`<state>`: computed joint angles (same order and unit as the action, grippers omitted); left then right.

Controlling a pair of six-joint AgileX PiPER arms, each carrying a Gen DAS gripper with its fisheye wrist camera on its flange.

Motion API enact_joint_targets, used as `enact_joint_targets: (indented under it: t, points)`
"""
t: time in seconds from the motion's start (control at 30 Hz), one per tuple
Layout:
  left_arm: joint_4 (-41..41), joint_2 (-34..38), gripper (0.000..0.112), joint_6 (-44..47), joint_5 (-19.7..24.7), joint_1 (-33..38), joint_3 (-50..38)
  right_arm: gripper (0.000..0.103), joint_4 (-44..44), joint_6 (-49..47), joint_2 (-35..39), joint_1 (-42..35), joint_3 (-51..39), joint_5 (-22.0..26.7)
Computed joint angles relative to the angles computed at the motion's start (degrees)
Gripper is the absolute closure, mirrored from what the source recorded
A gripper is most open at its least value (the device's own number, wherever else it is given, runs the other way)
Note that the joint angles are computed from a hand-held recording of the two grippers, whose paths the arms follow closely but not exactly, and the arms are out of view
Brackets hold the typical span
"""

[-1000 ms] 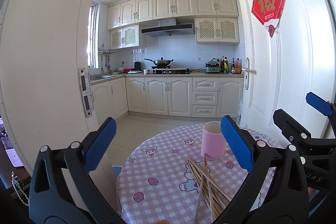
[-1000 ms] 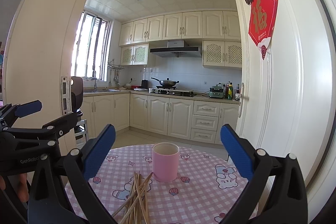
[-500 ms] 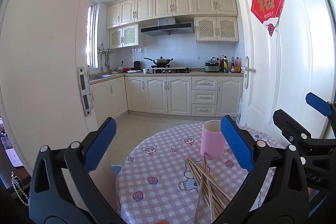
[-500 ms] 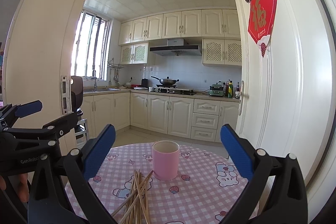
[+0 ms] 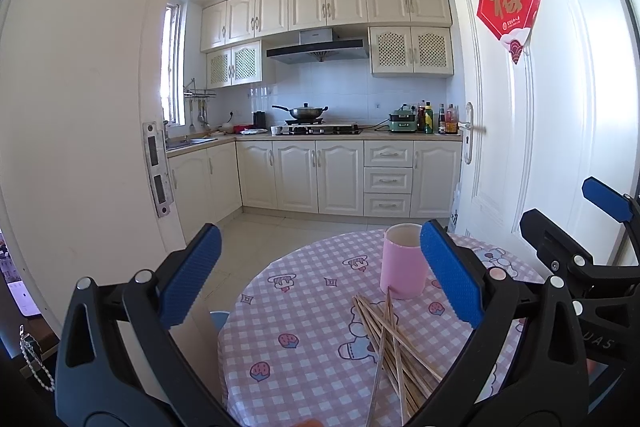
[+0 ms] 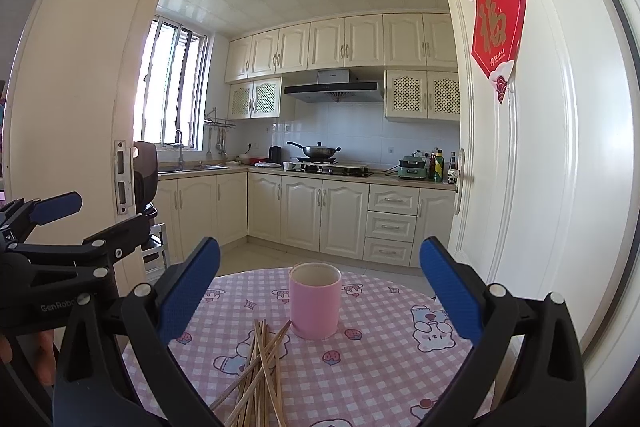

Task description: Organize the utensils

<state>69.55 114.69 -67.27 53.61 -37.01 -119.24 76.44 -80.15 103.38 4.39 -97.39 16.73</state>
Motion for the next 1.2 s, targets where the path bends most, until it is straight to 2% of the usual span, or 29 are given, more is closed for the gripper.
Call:
enact_joint_targets:
  t: [0.43, 0.8, 0.93, 1.07, 1.2]
  points:
    - [-3.4, 2.8, 0.015, 3.5, 0.4, 0.8, -3.6, 0.007, -7.9, 8.6, 1.9, -0.6, -2.3, 1.6]
    - [-11.2, 7.4, 0.015, 10.3, 1.8, 2.7, -10.1, 0.007, -18.1, 18.8, 6.1, -1.2, -6.7, 4.7]
    - [-14.2, 8.2, 0.015, 12.5, 0.8, 3.8, -10.8, 0.007, -21.3, 23.0, 8.3, -1.9, -9.6, 7.6]
    - [-20.7, 9.6, 0.015, 17.0, 0.2, 5.8, -12.6, 0.007, -28.2, 30.7, 11.4, -2.4, -14.1, 11.6]
    - [-30.9, 11.9, 0.015, 23.1, 0.6, 8.9, -16.1, 0.007, -34.8, 40.4, 17.2, -3.4, -23.2, 20.5]
